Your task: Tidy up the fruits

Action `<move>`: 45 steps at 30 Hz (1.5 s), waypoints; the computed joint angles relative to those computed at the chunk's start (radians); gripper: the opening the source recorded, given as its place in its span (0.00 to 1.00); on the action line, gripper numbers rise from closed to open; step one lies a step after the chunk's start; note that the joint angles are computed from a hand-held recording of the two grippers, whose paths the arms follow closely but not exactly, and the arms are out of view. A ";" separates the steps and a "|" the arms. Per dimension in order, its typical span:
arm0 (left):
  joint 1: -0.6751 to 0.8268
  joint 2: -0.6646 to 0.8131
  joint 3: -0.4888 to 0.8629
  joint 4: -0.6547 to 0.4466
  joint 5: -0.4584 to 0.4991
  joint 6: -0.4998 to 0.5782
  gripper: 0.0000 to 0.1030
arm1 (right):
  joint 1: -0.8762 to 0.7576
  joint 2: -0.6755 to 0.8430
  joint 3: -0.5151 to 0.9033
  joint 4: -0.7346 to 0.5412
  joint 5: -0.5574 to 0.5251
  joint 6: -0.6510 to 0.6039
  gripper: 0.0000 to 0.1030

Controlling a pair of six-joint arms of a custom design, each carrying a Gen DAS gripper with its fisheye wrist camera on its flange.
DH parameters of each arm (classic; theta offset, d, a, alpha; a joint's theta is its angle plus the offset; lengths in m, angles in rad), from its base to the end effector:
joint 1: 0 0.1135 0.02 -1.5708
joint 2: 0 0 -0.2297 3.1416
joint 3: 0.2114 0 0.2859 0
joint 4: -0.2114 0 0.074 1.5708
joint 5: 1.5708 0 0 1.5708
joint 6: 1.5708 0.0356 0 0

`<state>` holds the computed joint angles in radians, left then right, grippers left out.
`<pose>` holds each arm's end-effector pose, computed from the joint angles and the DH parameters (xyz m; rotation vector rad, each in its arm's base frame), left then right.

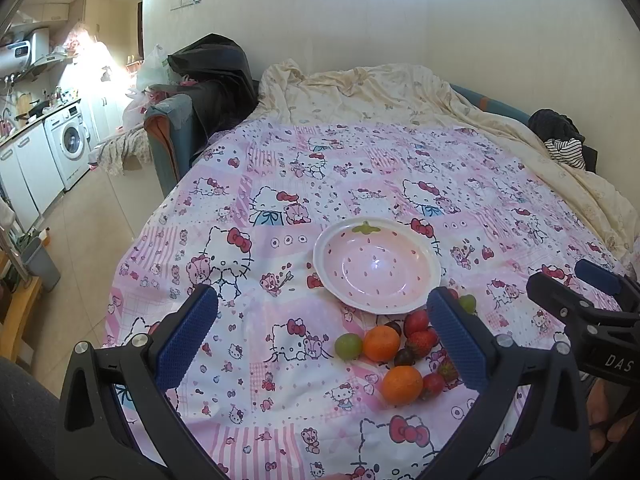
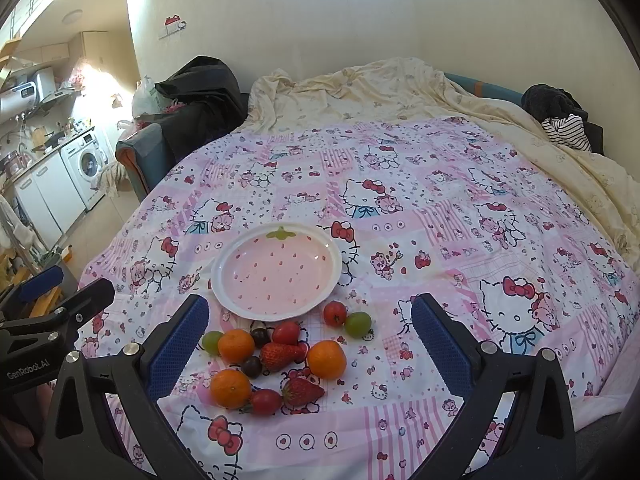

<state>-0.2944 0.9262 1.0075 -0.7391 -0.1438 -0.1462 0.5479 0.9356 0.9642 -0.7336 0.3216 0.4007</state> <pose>0.2332 -0.0654 0.3128 0.0861 2.2202 -0.0822 0.2137 0.1172 0.2965 0.0027 2.2371 0.1489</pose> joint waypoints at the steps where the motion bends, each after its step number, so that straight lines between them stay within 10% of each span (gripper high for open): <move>1: 0.001 0.000 0.000 0.000 0.001 0.000 1.00 | -0.002 -0.001 0.000 -0.001 -0.003 0.001 1.00; 16: 0.071 0.112 0.087 -0.077 0.051 -0.049 1.00 | -0.161 0.056 0.035 -0.046 -0.184 0.026 1.00; 27: 0.161 0.577 0.432 -0.334 0.180 -0.028 0.85 | -0.409 0.526 0.262 -0.249 -0.676 0.024 0.55; 45: 0.136 1.007 0.677 -0.478 0.309 -0.116 0.64 | -0.364 0.748 0.390 -0.280 -0.582 -0.064 0.42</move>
<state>-0.1583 1.9328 1.6841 -1.2174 0.1654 -0.2618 0.1838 1.6833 1.3545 -1.0131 -0.2602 0.3365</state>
